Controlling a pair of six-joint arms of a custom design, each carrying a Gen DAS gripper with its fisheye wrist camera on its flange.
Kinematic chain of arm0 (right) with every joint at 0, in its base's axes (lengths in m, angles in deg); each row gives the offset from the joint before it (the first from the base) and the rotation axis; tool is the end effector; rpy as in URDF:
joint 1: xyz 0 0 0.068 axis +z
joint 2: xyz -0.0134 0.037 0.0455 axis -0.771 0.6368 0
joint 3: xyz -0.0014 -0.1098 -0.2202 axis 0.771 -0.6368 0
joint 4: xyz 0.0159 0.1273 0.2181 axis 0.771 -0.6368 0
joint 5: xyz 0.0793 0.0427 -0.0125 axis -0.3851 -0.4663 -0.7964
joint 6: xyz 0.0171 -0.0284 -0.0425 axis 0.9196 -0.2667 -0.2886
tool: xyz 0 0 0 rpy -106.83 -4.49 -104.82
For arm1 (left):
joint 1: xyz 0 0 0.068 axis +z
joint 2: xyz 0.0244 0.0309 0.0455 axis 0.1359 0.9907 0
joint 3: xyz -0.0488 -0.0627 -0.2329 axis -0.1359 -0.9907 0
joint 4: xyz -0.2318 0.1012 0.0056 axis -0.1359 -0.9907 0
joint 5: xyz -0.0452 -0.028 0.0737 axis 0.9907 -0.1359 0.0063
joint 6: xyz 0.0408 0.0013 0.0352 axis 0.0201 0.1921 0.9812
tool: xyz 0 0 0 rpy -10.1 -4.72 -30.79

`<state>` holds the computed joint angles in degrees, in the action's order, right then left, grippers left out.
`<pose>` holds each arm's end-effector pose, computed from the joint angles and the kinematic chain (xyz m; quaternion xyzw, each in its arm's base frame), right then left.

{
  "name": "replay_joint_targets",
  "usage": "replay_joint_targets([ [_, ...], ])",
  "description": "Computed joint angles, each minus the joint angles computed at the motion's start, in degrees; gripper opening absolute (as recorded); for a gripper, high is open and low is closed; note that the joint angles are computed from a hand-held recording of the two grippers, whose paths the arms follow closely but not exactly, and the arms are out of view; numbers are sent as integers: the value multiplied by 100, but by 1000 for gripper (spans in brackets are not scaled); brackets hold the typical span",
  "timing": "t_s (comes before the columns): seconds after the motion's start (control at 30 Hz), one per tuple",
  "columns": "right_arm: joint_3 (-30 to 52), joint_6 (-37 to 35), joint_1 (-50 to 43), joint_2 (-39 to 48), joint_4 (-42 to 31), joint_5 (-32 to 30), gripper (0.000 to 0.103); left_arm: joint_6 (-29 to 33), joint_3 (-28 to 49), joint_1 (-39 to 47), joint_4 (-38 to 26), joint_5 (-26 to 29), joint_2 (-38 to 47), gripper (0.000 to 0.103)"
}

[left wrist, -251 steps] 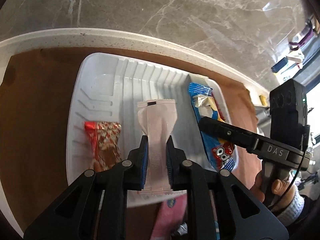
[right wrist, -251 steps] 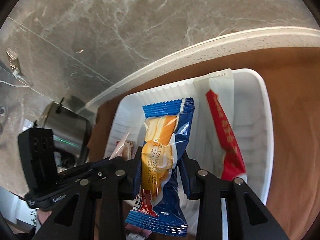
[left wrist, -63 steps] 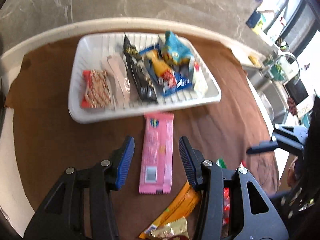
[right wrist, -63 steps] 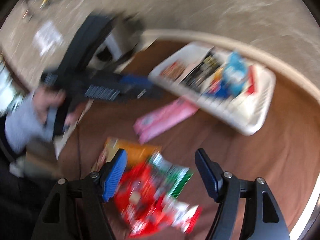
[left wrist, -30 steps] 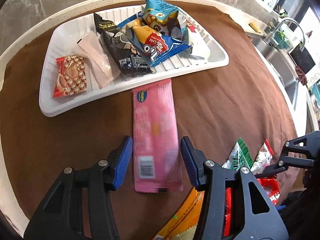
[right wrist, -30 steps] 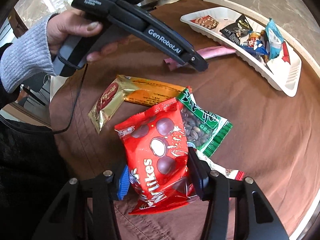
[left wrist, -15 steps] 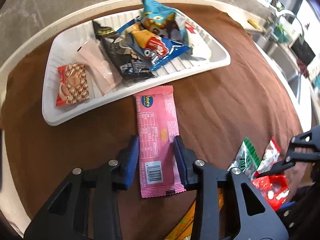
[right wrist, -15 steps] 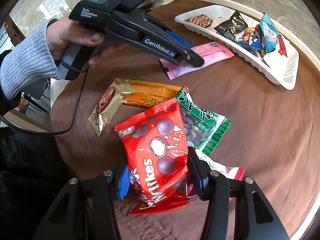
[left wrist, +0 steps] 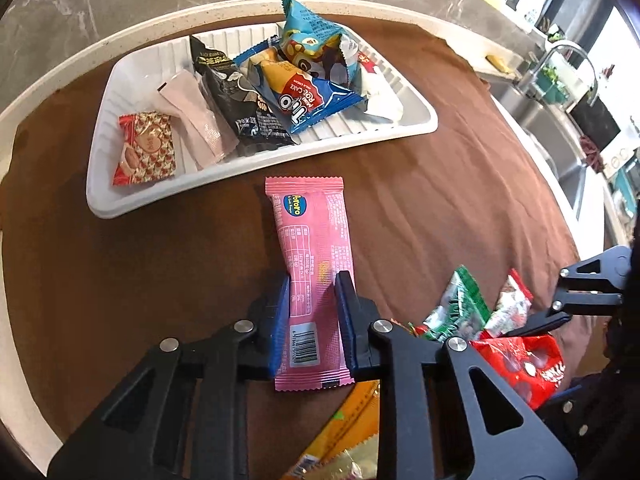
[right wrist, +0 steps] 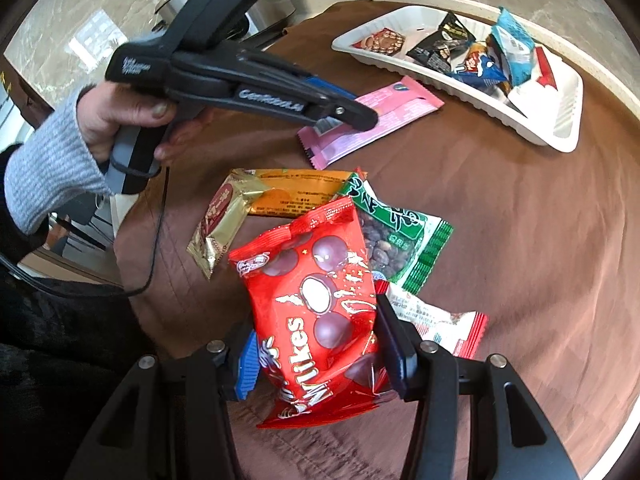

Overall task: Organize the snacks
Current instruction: 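Grasp the pink bar with the left gripper while the right gripper grasps the red Maltesers bag, then carry the pink bar and red Maltesers bag into the tray and release both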

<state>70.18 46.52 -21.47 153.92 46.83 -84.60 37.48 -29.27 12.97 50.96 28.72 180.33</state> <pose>0.2189 0.1370 0.1624 -0.3847 0.8913 0.2138 0.1091 0.3097 0.0172 0.1209 0.1045 0.9653 -0.1168 0.2087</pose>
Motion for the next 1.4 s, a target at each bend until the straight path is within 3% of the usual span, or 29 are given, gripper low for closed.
replay_joint_targets([
  [0.4,191,-242,-787,-50,-448,-609,54,49,-225,629,-524,654,-677,21],
  [0.67,817,-472,-1478,309,-967,-1223,54,113,22,1002,-1053,1159,-960,21],
  [1.07,2017,860,-1873,1223,-484,-2048,54,-204,898,1598,-1319,1611,-553,21],
  [1.4,3341,2718,-1340,2364,728,-1929,54,-524,1928,1822,-1217,1681,376,21],
])
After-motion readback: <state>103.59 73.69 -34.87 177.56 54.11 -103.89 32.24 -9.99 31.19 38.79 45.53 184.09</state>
